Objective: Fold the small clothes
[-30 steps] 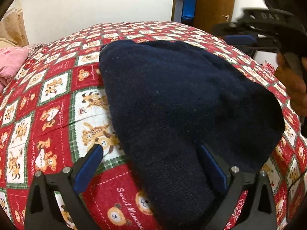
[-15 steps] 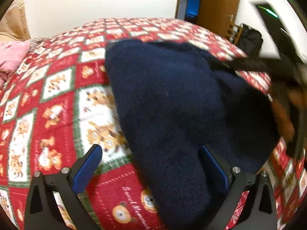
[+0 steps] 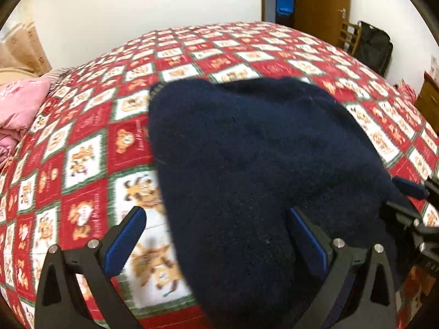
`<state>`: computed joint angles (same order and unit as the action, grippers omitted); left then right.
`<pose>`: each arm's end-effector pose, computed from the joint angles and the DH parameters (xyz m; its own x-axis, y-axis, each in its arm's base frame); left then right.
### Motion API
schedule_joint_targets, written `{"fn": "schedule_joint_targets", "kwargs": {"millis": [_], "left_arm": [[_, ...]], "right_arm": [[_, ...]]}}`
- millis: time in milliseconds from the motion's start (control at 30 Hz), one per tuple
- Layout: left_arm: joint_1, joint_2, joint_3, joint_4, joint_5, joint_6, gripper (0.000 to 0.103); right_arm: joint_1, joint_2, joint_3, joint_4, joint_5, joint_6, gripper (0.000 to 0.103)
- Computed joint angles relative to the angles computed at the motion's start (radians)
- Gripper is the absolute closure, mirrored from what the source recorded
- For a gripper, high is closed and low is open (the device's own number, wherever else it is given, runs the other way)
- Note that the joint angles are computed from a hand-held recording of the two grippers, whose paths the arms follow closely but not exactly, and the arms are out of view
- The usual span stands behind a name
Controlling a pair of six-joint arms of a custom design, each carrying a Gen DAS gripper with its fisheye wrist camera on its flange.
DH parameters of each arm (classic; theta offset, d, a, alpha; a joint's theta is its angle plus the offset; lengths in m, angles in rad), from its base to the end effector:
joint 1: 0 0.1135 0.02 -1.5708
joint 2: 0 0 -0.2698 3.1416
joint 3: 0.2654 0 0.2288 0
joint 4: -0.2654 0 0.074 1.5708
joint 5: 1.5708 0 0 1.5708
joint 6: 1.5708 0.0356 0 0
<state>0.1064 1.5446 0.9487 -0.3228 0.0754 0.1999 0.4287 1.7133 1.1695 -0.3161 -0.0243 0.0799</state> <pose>0.2944 0.0287 0.2219 -0.7866 0.1151 -0.6067 0.0977 0.9933 0.0618 0.3178 0.1462 0.2346 -0.7213 -0.2419 -0.6490 -0.3736 0.9249 0.0704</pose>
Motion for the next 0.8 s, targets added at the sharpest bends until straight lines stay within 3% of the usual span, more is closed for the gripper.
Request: {"fn": "schedule_joint_targets", "kwargs": {"millis": [100, 133, 233, 400, 500, 633, 800], "left_arm": [[-0.013, -0.016, -0.048, 0.065, -0.014, -0.018, 0.0], [-0.011, -0.023, -0.058, 0.073, -0.013, -0.018, 0.0], [0.019, -0.046, -0.024, -0.002, 0.011, -0.008, 0.0], [0.143, -0.121, -0.036, -0.004, 0.111, 0.025, 0.0], [0.207, -0.069, -0.005, -0.033, 0.185, 0.048, 0.0], [0.259, 0.012, 0.052, -0.081, 0.301, -0.01, 0.0], [0.242, -0.001, 0.023, -0.054, 0.337, -0.016, 0.0]], "right_arm": [[0.003, -0.008, -0.023, 0.018, 0.011, -0.018, 0.054], [0.0, -0.006, -0.023, 0.013, 0.013, -0.017, 0.047], [-0.095, 0.014, 0.003, -0.054, -0.189, 0.046, 0.043], [-0.172, -0.054, -0.038, 0.031, -0.252, 0.086, 0.039], [-0.186, -0.004, 0.054, -0.001, -0.295, 0.133, 0.039], [-0.208, 0.139, 0.245, -0.11, -0.387, 0.18, 0.039], [-0.223, 0.321, 0.433, -0.222, -0.459, 0.212, 0.039]]}}
